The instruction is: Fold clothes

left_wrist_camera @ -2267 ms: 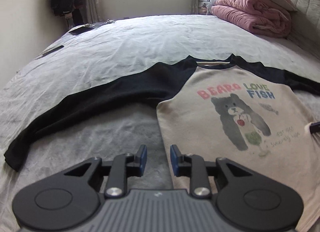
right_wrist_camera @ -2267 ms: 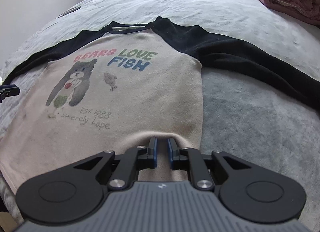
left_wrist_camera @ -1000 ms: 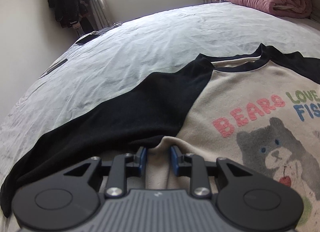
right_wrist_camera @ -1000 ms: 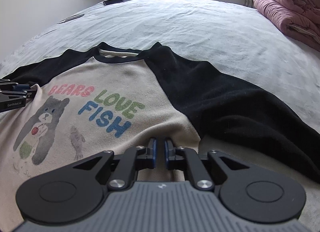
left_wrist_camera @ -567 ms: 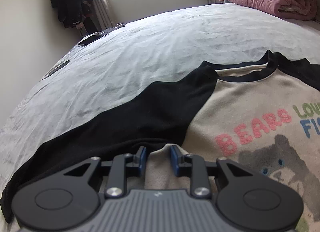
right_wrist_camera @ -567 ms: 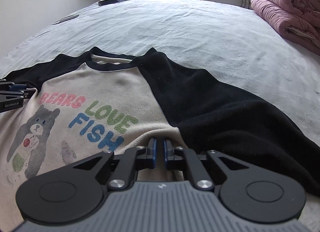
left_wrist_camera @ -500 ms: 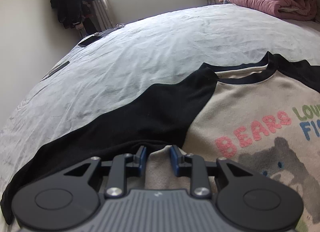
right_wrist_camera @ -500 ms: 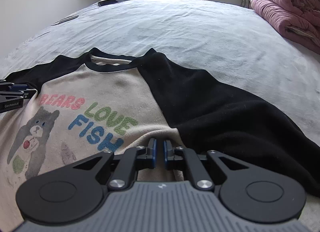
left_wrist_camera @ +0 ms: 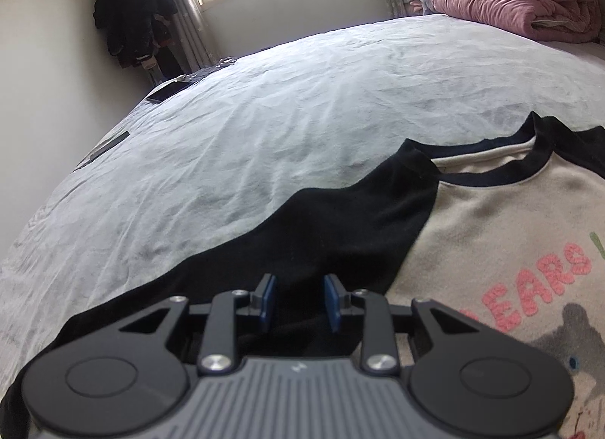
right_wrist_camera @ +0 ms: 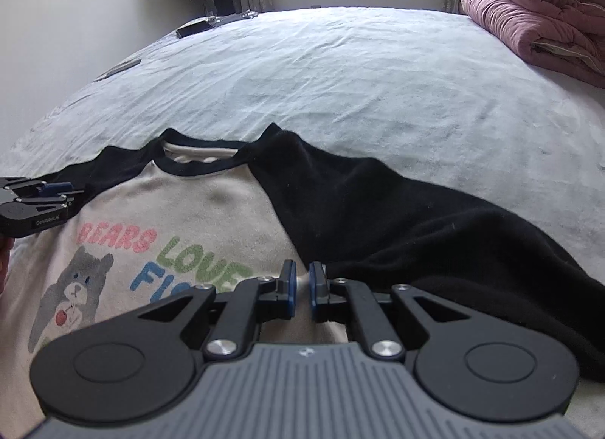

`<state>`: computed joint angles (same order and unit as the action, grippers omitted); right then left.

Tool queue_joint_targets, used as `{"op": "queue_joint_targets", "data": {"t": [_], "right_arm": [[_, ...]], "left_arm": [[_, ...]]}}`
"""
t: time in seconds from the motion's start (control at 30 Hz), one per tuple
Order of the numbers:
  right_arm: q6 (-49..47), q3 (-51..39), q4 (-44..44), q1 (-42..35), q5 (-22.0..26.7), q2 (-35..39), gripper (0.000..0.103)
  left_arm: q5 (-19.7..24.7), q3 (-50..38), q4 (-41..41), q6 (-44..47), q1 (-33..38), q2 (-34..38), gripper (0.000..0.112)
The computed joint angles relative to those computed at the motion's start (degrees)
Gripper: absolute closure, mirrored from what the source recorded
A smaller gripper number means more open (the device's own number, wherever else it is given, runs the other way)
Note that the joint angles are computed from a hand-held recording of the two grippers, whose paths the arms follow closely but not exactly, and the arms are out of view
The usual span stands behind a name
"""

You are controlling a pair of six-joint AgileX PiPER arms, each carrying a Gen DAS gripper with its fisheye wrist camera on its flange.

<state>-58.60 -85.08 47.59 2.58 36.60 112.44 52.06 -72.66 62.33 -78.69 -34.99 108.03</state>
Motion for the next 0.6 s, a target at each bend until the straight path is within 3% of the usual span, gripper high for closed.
{"op": "queue_joint_targets", "data": {"t": [0.1, 0.33, 0.47, 0.6], "right_arm": [[-0.1, -2.3, -0.9, 0.6, -1.4, 1.5, 0.072], [-1.1, -6.3, -4.5, 2.2, -3.7, 5.7, 0.071], [-3.1, -12.9, -4.0, 4.1, -3.3, 9.3, 0.069], [2.8, -27.0, -7.8, 5.6, 2.5, 17.0, 0.055]], "left_arm": [[-4.6, -0.9, 0.2, 3.6, 1.9, 0.3, 0.083], [-11.9, -4.2, 2.4, 8.3, 6.0, 3.4, 0.081], [-16.9, -3.7, 4.3, 9.2, 9.6, 2.5, 0.068], [-28.1, -2.3, 0.8, 12.8, 14.9, 1.7, 0.045]]}}
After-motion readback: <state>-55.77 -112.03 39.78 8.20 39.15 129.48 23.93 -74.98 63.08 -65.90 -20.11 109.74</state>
